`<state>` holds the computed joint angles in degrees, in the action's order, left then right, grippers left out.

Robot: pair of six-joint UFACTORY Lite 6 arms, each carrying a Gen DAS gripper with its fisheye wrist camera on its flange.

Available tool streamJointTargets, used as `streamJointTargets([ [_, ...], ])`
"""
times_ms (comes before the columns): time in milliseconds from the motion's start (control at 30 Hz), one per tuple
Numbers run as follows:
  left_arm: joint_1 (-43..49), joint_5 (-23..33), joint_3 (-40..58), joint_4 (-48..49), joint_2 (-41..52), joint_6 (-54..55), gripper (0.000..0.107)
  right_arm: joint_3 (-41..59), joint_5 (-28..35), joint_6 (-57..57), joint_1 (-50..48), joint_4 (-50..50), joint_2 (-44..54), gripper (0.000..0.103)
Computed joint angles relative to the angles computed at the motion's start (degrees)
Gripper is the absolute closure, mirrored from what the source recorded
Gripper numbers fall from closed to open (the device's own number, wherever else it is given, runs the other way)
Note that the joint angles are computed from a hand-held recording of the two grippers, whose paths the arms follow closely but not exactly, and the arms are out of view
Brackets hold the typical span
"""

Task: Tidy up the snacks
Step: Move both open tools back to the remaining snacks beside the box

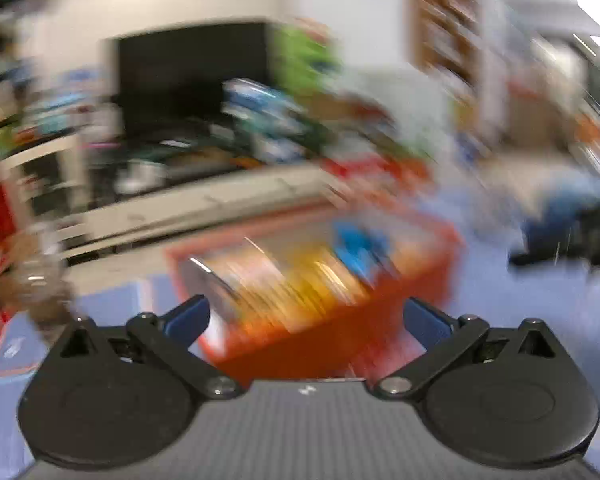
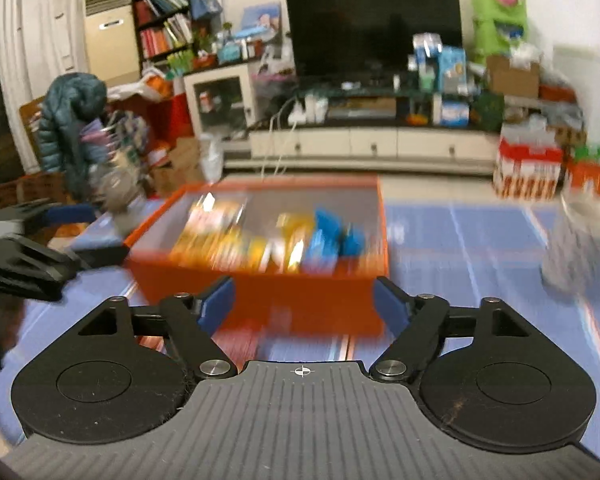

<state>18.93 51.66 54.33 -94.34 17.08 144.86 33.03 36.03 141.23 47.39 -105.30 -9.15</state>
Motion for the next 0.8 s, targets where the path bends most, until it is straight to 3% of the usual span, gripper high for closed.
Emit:
streamJointTargets([
  [100, -1.77, -3.27, -0.44, 4.1, 3.54, 7.7, 0.005, -6.29, 4.6, -2.51, 9.63, 9.94, -6.04, 0.031],
  [233, -5.82, -4.64, 5.79, 15.51, 9.79, 4.88, 0.005, -7.34, 9.83, -4.38, 15.11, 15.25, -4.78, 0.032],
  [367, -9.35, -8.31, 14.37, 23.49, 15.73, -0.47, 0.005, -7.25, 6.6, -2.2, 12.99, 13.07, -2.25, 0.036],
  [500, -8.92, -3.96, 26.14, 31.6, 22.77, -12.24, 0.005, -5.71, 2.38, -0.99, 9.71, 8.96, 1.78, 0.036],
  [600, -9.68, -4.3, 35.27, 40.75, 29.12, -25.8, 0.005, -3.79, 0.5, -1.94, 8.69, 7.82, 4.94, 0.037],
  [700, -6.65, -1.03, 32.11, 37.08, 29.32, -23.84, 0.005, -3.05, -0.01, -1.75, 7.86, 6.94, 5.98, 0.038],
  [800, -3.64, 1.31, 22.62, 32.42, 24.46, -20.24, 0.005, -3.33, 0.01, -1.67, 7.19, 7.31, 5.21, 0.038],
])
